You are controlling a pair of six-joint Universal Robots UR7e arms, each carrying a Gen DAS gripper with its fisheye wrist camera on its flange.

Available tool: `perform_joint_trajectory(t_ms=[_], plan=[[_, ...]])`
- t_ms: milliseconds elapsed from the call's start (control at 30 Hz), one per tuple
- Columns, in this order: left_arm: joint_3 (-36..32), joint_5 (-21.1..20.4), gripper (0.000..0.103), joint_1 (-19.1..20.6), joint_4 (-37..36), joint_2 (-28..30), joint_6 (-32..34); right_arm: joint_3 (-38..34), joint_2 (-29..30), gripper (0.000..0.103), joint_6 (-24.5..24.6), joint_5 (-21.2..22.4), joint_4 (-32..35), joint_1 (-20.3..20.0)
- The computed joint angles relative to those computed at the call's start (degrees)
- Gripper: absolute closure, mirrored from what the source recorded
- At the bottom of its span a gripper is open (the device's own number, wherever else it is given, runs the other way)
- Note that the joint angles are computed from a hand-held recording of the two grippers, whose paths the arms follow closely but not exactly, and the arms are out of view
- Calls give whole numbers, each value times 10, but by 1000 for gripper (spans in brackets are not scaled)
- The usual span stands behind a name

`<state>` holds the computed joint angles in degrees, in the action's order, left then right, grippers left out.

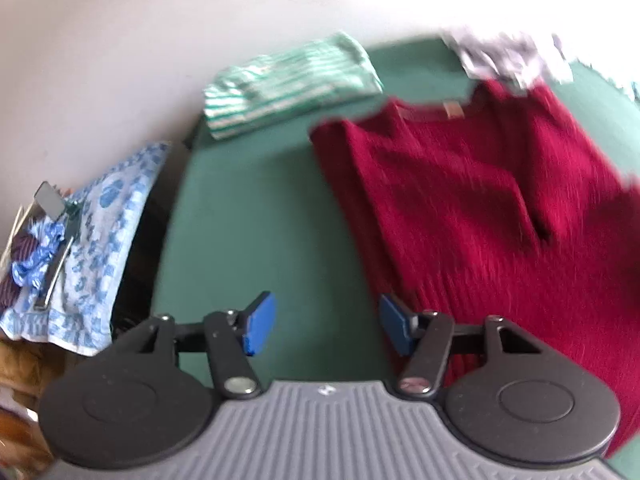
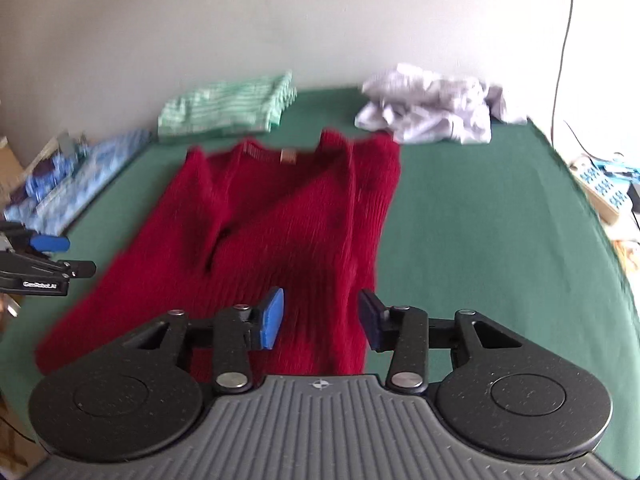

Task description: Fold clothes

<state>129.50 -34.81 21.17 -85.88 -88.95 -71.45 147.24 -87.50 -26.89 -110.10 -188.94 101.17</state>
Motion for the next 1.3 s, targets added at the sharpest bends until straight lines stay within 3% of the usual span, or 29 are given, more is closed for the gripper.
perform_joint_trajectory(t_ms=[167,267,300,433,533,600,633,700,733,767,833,933,1033,1100,1133,1200,1233,1267,1300], plan=[[5,22,26,4,-127,24,63,-46,7,59,11,18,41,-4],[-12,18,30,11,-101,70,56,-44,12,59,-20,13,49,-3],[-7,18,29,7,-103,68,60,-43,12,59,-32,5,53,-1],[41,-15,17,-8,-158,11,92,-18,-27,55,-84,40,76,-30],[53,-41,18,13,-193,5,109,3,-25,52,-97,53,40,-49],[57,-55,23,28,-224,17,120,5,-9,53,-80,61,21,-53],[56,-65,30,36,-243,25,129,7,1,56,-78,70,9,-58],[67,-73,48,43,-299,27,159,7,19,73,-78,74,2,-58],[70,-76,63,41,-314,27,168,5,28,95,-80,61,2,-52],[69,-76,76,39,-316,26,169,3,36,96,-82,49,0,-47],[66,-66,90,30,-302,18,159,9,34,97,-90,56,-30,-41],[63,-34,90,31,-315,10,174,6,35,97,-78,78,-60,-38],[58,-31,88,71,-363,32,221,-9,85,97,-64,73,-111,-40],[69,-30,75,80,-402,44,250,-23,114,96,-48,60,-98,-51],[72,-30,74,84,-415,51,260,-26,129,93,-38,45,-103,-54],[67,-22,61,75,-385,47,267,-21,124,85,-38,53,-114,-60],[64,-17,50,70,-367,36,258,-19,117,69,-42,42,-122,-51],[66,-5,50,60,-351,20,245,-18,111,62,-46,31,-131,-41],[66,8,50,48,-327,8,225,-16,105,63,-52,21,-140,-32]])
